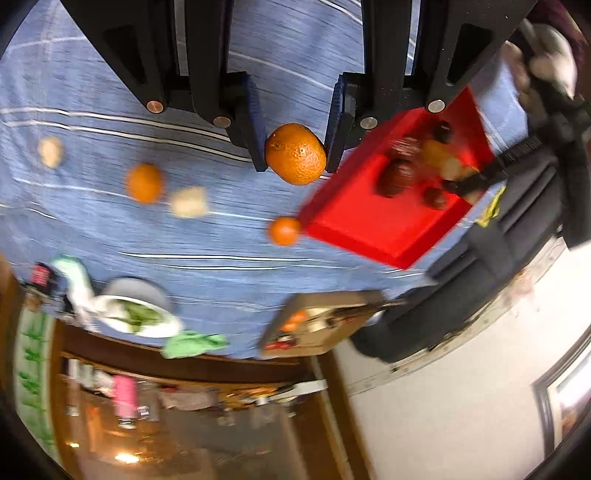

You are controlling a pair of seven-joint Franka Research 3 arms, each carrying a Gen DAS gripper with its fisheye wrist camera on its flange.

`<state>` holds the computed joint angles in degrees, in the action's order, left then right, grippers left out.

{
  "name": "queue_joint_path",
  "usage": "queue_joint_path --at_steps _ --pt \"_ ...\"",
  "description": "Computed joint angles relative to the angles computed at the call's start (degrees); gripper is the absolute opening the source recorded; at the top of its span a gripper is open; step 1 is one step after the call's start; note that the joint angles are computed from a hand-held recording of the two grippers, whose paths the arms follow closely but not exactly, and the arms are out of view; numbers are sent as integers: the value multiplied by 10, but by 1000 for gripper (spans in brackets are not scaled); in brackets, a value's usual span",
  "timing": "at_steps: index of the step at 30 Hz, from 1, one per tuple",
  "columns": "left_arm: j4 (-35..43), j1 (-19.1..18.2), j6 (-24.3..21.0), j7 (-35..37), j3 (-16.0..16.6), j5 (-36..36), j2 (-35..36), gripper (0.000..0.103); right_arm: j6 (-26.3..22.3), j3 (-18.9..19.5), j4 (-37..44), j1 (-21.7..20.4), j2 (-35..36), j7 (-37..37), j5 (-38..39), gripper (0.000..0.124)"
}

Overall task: Organize fruits
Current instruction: 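Carry the orange and the biscuit into the red tray and release both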

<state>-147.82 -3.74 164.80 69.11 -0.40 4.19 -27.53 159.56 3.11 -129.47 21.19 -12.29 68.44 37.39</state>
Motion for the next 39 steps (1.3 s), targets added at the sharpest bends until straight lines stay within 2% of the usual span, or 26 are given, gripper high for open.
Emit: queue_joint_path --at_steps 6,11,12,14,16,19,21,24,26,28,30,32,34,39 --pt "-13 4 4 10 11 -4 1 31 -38 30 96 8 90 56 -55 34" --pt "-12 5 13 17 15 -9 10 33 -51 40 159 11 159 145 -147 34" --pt "-13 7 16 17 14 -9 10 34 -55 40 167 12 167 154 -156 35" --pt "-17 -3 26 27 24 -18 7 48 -59 42 181 13 181 163 -157 35" --pt "-20 -1 32 26 22 -20 3 57 -64 45 189 11 188 152 -141 43" --pt "-22 -1 34 24 24 -23 -1 62 -44 45 183 12 181 150 -142 52" --pt "-22 1 32 20 21 -23 -4 62 -33 44 173 14 170 153 -148 53" --pt "-25 14 33 6 4 -10 -15 63 -12 43 142 13 138 156 -146 57" --pt "-27 31 37 -14 -19 11 -24 69 13 41 105 12 106 174 -154 62" --pt "-29 59 39 -47 -54 42 -35 74 33 40 72 12 80 177 -145 64" --pt "-30 83 41 -82 -85 75 -47 80 53 42 30 5 48 204 -164 64" --pt "-31 108 40 -119 -117 108 -61 89 72 48 -5 -6 21 237 -188 65" --pt "-28 133 33 -157 -154 143 -76 93 87 53 -40 -18 -5 269 -206 68" --pt "-16 118 -5 -194 -174 189 -88 94 111 46 -109 -26 -58 298 -205 69"
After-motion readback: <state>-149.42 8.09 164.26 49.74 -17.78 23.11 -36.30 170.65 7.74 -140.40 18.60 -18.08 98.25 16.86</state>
